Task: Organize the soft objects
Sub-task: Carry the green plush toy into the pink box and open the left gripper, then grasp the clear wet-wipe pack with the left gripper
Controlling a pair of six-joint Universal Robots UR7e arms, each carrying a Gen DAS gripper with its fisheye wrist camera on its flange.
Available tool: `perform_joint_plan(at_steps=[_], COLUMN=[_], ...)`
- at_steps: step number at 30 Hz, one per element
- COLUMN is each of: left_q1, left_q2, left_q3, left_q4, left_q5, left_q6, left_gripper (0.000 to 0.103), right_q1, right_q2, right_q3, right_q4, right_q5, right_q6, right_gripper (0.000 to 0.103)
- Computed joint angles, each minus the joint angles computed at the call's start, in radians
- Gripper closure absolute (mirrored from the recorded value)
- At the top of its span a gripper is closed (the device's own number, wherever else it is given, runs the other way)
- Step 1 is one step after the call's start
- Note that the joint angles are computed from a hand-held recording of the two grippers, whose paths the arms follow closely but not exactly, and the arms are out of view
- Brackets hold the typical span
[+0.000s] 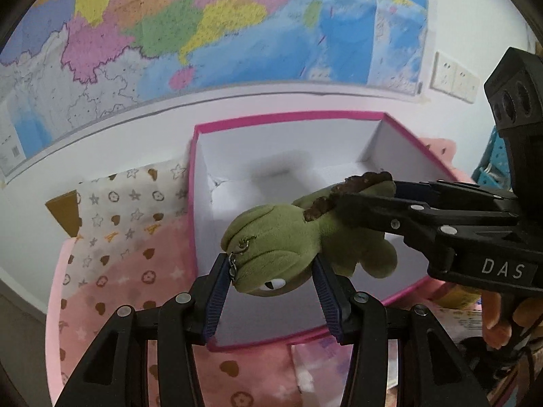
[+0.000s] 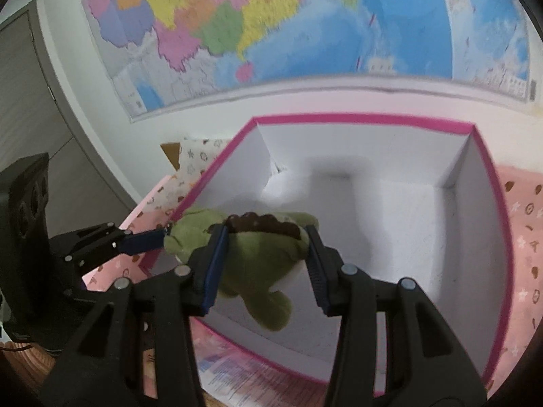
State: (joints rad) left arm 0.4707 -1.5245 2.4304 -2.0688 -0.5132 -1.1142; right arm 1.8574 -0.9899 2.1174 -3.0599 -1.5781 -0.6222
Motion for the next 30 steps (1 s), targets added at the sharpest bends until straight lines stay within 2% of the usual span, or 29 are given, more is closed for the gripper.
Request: perform_joint_plan(at_steps=[10, 12, 16, 18, 20, 24, 27, 30], left_q1=[-0.018, -0.043, -0.135, -0.182, -0.232, -0.278, -0.288, -0.293], left_q2=[0.003, -0.016, -0.077, -0.106, -0.137, -0.145, -0.104, -0.062], left_q3=[-0.030, -0.021, 0.014, 0.029, 0.055, 0.095, 0.108, 0.129], left_q4=[0.177, 0.210, 0.297, 0.328, 0.332, 0.275, 0.250, 0.200], left_q5=[0.047, 0.057, 0.083, 0.084, 0.073, 0.028, -0.016, -0.061], left_q6=[-0.152, -0.194, -0.300, -0.337, -0.356, -0.326, -0.316, -0.294], left_gripper=[0.052, 0.051, 0.036, 0.034, 0.032, 0.031, 0.031, 0.031], right_q1=[0.002, -0.002, -0.014, -0.024, -0.040, -0.072, -0.113, -0.137], right_q2=[0.046, 0.026, -0.082, -0.142, -0.213, -0.303, -0.348, -0.339], right_q3=[-0.034, -0.021, 0.039, 0.072, 0.116, 0.177, 0.238, 0.287], right_q4=[0.064, 0.059, 0.060, 0.070, 0.074, 0.108, 0.103, 0.055], right_q5=[-0.029, -0.014, 0.040, 0.071, 0.090, 0.074, 0.037, -0.029], right_q6=[0.018, 0.012, -0.020, -0.042, -0.075, -0.128, -0.183, -0.222], right_gripper=[0.055, 0.055, 0.052, 0.043, 0.042, 0.042, 0.042, 0.042])
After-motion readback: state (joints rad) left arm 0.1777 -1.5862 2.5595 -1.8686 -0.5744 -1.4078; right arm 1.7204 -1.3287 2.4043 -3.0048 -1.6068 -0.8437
